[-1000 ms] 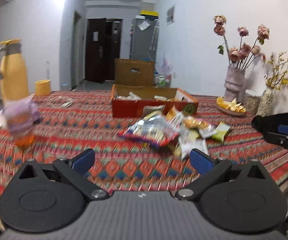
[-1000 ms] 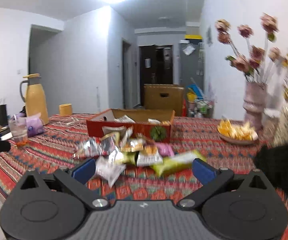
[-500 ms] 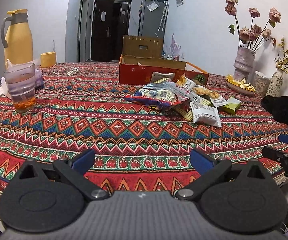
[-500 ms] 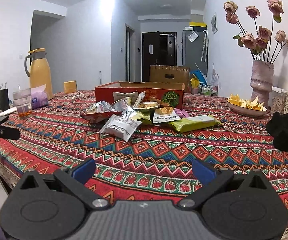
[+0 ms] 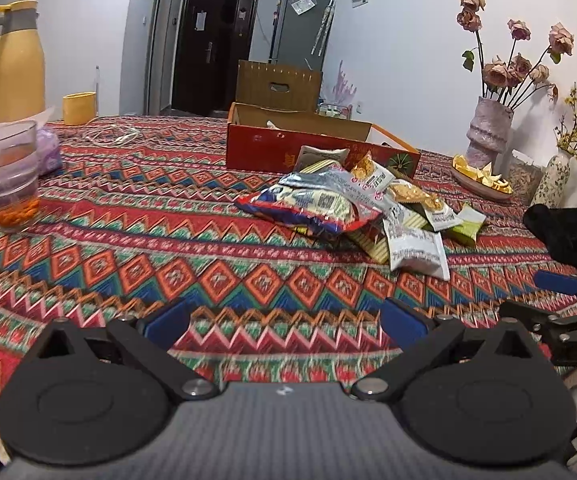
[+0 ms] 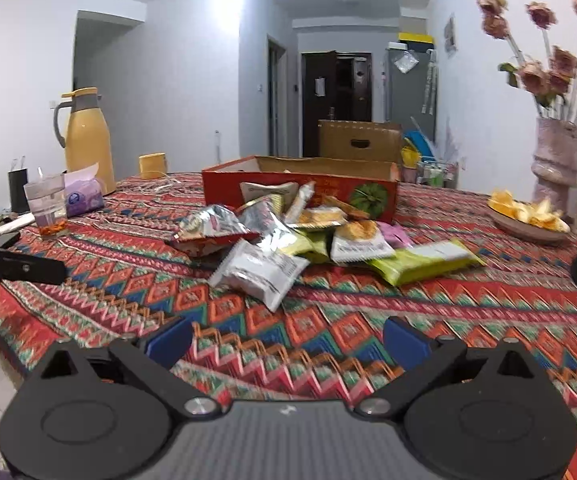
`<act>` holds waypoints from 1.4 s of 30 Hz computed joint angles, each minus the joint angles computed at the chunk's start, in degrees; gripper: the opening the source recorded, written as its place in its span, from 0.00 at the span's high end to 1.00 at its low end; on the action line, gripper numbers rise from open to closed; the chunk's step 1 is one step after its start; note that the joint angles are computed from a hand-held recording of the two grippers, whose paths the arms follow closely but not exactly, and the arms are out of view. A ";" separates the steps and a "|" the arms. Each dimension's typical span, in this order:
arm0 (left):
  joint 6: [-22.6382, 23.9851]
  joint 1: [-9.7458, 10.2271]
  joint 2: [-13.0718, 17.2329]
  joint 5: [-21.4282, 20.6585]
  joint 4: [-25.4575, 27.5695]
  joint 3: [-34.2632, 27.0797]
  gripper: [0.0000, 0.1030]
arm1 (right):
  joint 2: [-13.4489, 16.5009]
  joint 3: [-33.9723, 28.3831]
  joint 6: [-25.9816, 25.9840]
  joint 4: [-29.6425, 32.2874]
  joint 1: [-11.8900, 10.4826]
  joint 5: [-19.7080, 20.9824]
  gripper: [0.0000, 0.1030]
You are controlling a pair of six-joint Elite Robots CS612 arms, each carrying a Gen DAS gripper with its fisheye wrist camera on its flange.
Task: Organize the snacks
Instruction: 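Grasp a white packet with the right gripper while the left grasps a red-and-blue packet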
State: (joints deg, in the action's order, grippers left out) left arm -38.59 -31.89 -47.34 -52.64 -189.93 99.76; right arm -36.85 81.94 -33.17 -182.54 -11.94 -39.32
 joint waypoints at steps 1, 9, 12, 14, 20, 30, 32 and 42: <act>0.24 0.38 0.24 -0.54 0.40 -0.67 0.00 | 0.16 -0.59 -0.92 0.76 0.36 -0.20 0.02; -0.66 4.18 2.94 -6.71 6.30 -9.23 0.00 | 2.36 -7.80 -16.13 6.87 5.03 -8.76 0.09; 0.18 5.65 5.49 -8.13 7.85 -14.56 0.00 | 3.69 -10.93 -21.14 10.11 6.26 -8.86 0.12; -0.61 6.50 7.29 -8.10 10.94 -18.51 0.00 | 4.40 -13.17 -23.02 14.38 6.91 -8.97 0.32; -8.22 9.20 11.60 -11.77 22.74 -28.21 0.00 | 4.87 -16.52 -18.99 23.98 6.95 -9.29 0.57; 8.06 5.99 9.96 -4.26 14.70 -21.74 0.48 | 5.15 -15.87 -5.38 21.99 4.14 -9.97 0.52; 9.14 5.41 8.44 -5.57 12.63 -18.85 0.46 | 4.98 -15.60 -4.86 21.86 3.98 -10.27 0.52; -3.40 5.25 5.11 -6.10 16.85 -14.22 0.09 | 5.03 -15.43 -3.82 22.58 3.61 -7.95 0.45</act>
